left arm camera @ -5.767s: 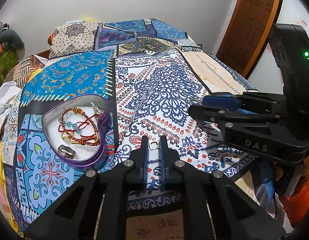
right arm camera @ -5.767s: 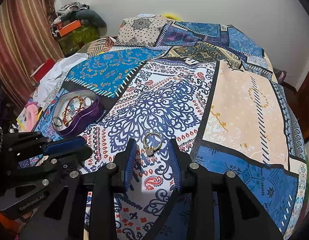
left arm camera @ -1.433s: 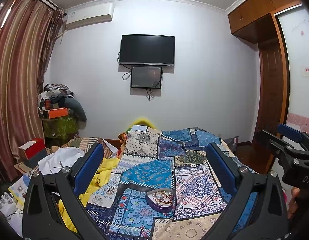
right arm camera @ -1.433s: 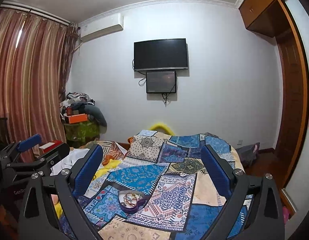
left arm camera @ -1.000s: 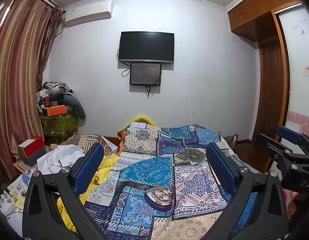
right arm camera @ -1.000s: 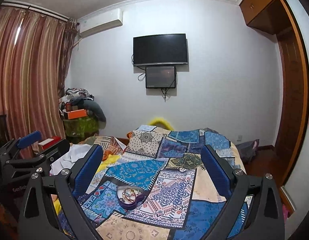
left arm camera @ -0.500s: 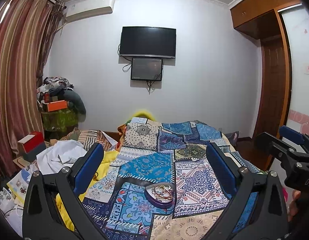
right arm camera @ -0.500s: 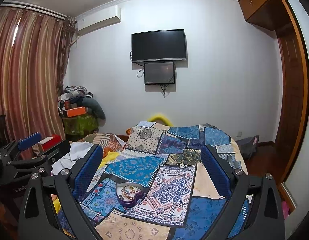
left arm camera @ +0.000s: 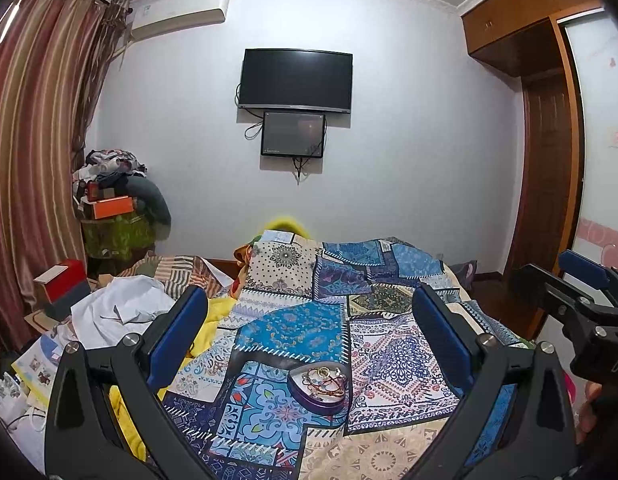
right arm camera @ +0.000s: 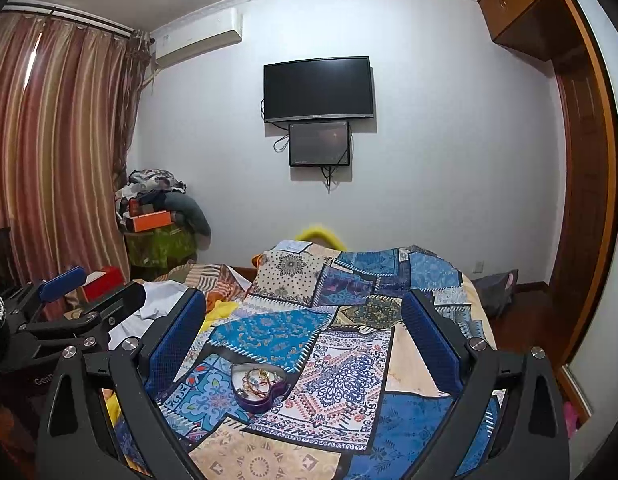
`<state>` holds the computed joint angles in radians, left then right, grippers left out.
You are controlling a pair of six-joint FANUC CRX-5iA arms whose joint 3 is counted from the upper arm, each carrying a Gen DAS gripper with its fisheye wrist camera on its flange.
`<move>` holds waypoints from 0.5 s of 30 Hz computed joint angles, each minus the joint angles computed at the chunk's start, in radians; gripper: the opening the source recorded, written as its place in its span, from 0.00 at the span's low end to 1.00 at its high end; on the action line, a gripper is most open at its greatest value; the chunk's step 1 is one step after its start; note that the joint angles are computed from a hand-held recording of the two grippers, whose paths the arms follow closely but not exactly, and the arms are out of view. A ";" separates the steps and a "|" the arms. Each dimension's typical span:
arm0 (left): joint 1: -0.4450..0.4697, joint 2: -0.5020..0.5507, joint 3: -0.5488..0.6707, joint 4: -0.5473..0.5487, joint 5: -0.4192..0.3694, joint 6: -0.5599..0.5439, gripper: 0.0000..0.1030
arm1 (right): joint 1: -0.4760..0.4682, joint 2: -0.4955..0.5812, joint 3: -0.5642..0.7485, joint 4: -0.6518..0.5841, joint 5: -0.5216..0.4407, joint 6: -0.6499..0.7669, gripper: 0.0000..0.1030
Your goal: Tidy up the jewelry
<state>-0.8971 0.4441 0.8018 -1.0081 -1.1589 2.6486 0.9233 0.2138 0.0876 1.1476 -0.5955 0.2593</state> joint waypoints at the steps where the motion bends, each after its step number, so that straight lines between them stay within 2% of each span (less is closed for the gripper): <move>1: 0.000 0.001 0.001 -0.001 0.000 0.000 1.00 | 0.001 -0.001 0.001 -0.003 -0.002 0.004 0.94; 15: 0.002 -0.003 -0.006 0.005 0.016 -0.007 1.00 | 0.000 0.003 0.004 -0.005 -0.001 0.007 0.94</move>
